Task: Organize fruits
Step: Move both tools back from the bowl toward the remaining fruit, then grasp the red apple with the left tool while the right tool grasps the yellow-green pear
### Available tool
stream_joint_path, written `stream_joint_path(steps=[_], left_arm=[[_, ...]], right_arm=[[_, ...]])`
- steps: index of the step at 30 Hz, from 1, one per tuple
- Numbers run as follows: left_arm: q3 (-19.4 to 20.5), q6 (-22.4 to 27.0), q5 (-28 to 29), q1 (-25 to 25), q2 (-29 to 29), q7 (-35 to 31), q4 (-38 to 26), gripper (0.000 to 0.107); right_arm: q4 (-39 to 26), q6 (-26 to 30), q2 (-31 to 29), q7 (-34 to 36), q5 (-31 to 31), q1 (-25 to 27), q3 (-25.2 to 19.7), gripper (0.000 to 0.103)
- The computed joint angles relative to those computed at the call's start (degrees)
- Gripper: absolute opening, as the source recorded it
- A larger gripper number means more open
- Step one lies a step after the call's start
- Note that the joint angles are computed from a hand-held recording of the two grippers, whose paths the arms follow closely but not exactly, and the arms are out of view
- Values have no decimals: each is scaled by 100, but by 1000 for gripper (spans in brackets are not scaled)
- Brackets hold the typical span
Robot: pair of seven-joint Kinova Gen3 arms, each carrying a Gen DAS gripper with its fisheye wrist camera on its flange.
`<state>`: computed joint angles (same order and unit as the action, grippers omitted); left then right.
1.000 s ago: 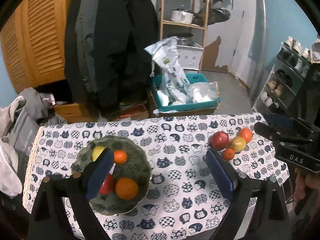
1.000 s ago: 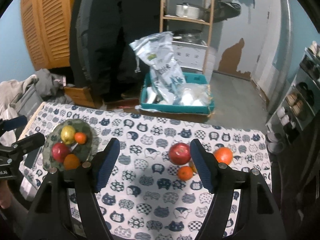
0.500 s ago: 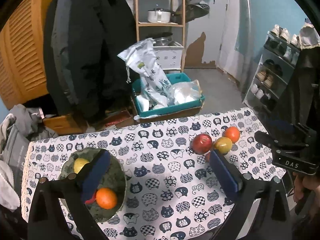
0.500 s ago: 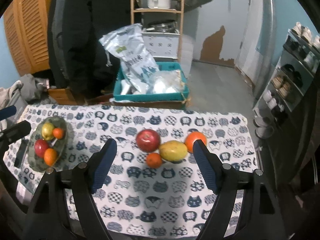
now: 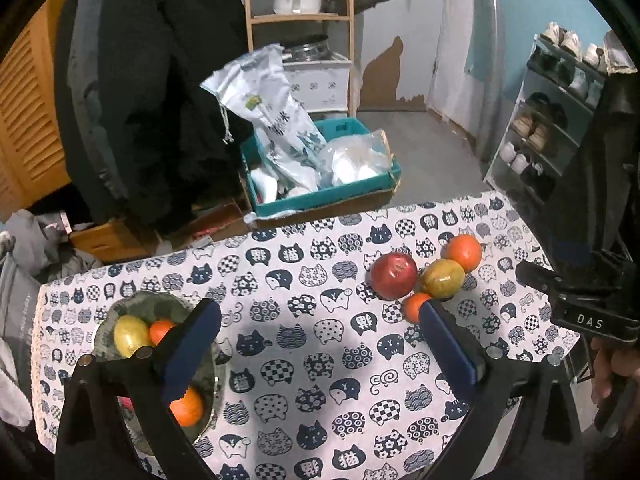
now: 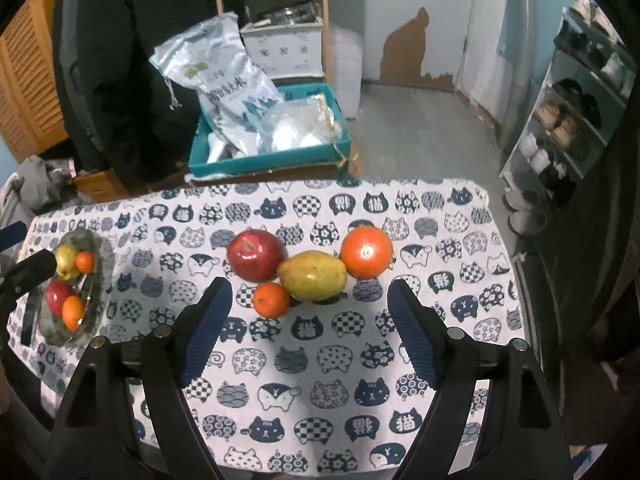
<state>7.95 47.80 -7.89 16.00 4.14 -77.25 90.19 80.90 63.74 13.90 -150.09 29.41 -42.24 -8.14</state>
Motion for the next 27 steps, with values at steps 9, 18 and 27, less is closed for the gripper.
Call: stream_joint_path(steps=[9,18,27], left_arm=[[-60,5,-281,248,627,226,-173,100],[-194,-88,-227,363,1196,291,-334,100],[-222,-185,-19,381,1691,75,-571,100]], right_arm=[[4,-384,340,517,-653,409,93,80],[-107,-656,859,1169,-1212,667,243,80],[-184,-826,1283,1642,-1680,866,346,80]])
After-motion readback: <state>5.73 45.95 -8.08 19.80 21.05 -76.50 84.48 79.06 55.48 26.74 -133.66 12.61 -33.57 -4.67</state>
